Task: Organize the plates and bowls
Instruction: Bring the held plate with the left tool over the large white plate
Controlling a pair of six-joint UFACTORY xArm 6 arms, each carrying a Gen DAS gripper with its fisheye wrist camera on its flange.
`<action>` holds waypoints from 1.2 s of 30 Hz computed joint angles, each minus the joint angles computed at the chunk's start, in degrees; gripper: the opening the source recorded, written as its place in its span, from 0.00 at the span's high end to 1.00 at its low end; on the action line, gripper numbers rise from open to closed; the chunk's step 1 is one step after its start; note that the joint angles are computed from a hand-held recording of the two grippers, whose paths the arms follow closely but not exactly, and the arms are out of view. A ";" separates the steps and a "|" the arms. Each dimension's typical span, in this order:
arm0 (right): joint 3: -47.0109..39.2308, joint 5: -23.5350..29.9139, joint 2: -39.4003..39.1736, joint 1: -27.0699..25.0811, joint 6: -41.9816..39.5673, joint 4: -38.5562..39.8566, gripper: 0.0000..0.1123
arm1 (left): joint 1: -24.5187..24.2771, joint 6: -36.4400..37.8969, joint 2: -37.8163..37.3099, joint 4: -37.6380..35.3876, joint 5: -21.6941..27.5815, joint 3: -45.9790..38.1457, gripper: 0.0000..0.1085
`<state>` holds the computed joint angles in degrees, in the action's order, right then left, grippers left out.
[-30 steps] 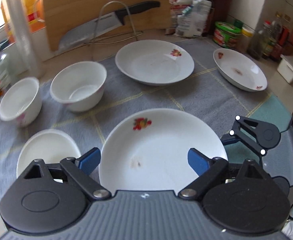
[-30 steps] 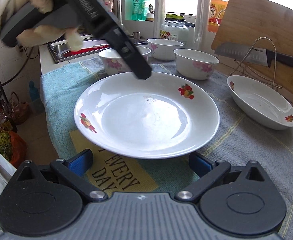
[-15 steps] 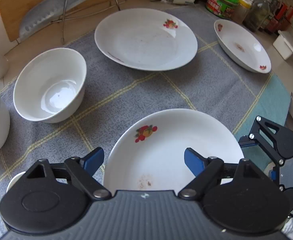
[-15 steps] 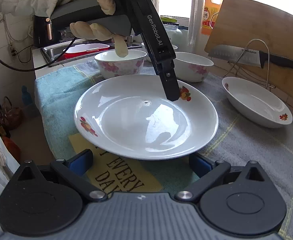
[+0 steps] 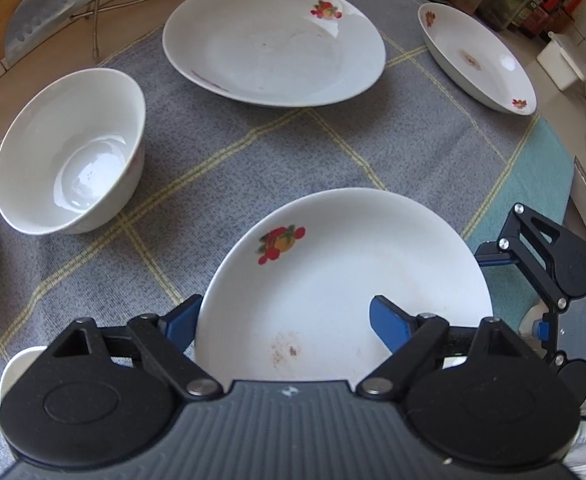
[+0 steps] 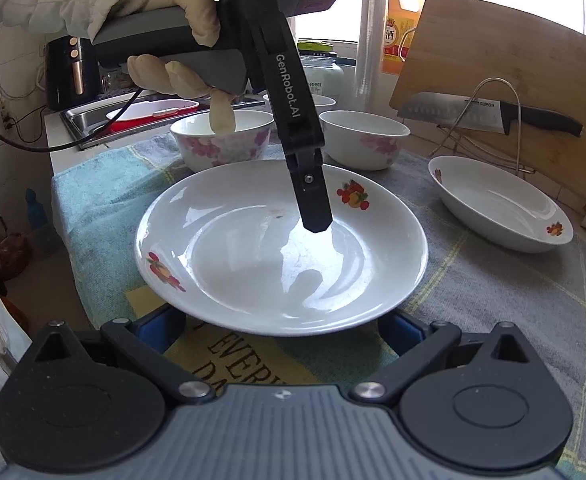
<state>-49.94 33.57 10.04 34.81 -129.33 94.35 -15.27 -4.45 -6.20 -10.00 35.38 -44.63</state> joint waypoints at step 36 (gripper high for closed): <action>0.76 -2.90 -0.97 -0.69 -2.51 3.05 0.08 | 2.59 15.65 4.13 -14.16 5.25 -4.81 0.19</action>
<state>-49.18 30.67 9.07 34.12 -131.84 97.40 -12.68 11.20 -2.07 -24.16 40.63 -49.44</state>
